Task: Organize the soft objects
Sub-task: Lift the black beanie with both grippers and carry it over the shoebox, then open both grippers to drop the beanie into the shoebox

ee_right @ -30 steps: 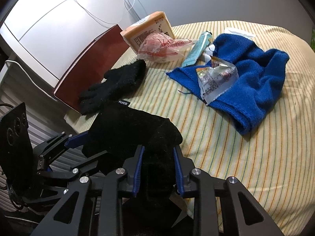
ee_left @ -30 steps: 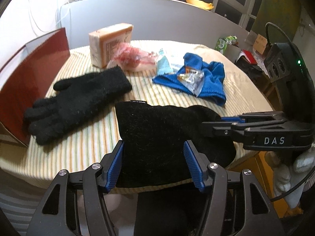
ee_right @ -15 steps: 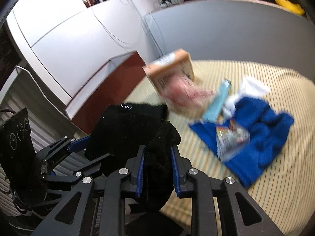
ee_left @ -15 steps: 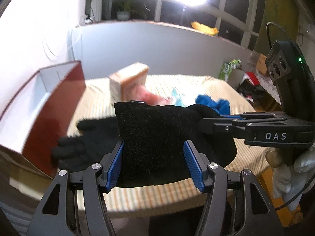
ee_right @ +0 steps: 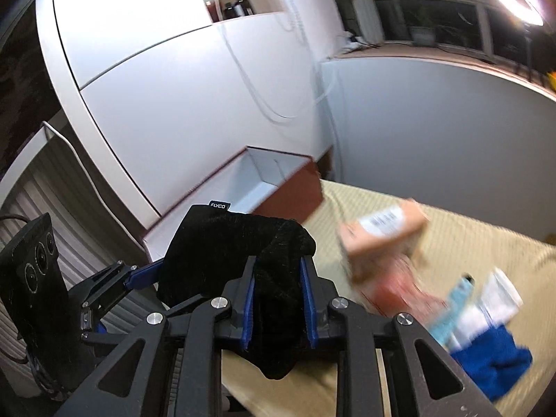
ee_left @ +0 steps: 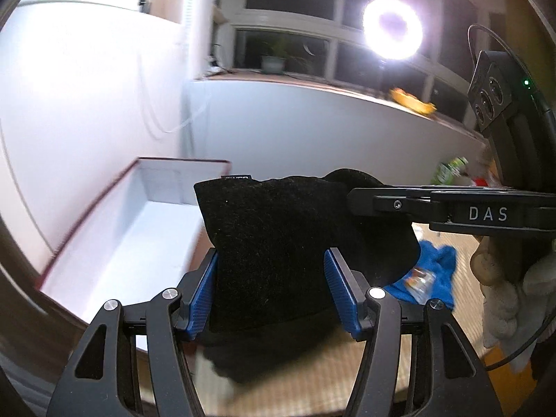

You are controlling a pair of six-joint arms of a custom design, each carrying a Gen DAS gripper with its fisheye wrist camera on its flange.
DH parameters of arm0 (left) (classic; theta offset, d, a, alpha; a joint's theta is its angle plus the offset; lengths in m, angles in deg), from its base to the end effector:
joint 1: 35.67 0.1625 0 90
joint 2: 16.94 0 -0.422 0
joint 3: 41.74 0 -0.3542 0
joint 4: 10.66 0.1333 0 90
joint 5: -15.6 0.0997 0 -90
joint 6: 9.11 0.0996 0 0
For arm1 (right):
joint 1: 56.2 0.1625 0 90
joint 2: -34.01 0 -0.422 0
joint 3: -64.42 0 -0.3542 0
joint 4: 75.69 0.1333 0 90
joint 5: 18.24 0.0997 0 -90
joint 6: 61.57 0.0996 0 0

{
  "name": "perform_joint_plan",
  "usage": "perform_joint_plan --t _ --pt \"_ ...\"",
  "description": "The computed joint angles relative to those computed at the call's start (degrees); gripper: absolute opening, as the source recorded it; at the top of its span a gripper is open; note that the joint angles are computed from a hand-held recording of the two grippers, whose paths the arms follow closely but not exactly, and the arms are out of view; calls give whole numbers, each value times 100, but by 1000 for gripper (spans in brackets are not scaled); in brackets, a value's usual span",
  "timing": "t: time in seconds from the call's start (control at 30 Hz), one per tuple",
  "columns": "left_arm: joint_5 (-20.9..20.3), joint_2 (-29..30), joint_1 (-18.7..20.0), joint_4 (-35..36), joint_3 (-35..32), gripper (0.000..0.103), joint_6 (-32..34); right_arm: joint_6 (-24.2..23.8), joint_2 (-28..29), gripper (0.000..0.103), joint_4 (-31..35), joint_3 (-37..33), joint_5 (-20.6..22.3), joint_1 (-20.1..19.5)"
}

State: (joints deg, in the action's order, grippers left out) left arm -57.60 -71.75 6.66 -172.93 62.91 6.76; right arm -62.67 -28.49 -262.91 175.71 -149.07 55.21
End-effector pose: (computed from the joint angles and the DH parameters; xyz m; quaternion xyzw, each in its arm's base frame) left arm -0.3345 -0.5240 0.1866 0.4868 0.8399 -0.2243 0.0851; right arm 0.2645 -0.4879 0.2949 0.0265 -0.8662 0.4345 0.2454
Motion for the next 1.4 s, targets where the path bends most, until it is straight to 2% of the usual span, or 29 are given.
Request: perform_joint_plan --t 0.27,0.6,0.8,1.17,1.23,1.3,1.37,1.4 --pt "509 171 352 -70 -507 60 82 -384 771 21 735 -1258 500 -216" --pt "1140 433 570 -278 -862 60 215 -481 1654 21 1658 -2558 903 -414" --pt "1306 478 633 -355 -890 60 269 -562 1869 21 1851 -2920 1076 -496" --pt "1627 447 637 -339 -872 60 271 -794 2121 22 1931 -3278 961 -540" --pt "1686 435 630 -287 -882 61 220 -856 2130 30 1823 -3260 803 -497" --pt "1756 414 620 -235 -883 65 140 -929 2118 46 1643 -3206 718 -479" --pt "1798 401 618 -217 -877 68 66 -995 2066 56 1441 -3098 664 -459" --pt "1809 389 617 -211 -868 68 40 -1022 2047 59 1395 -3071 652 -454"
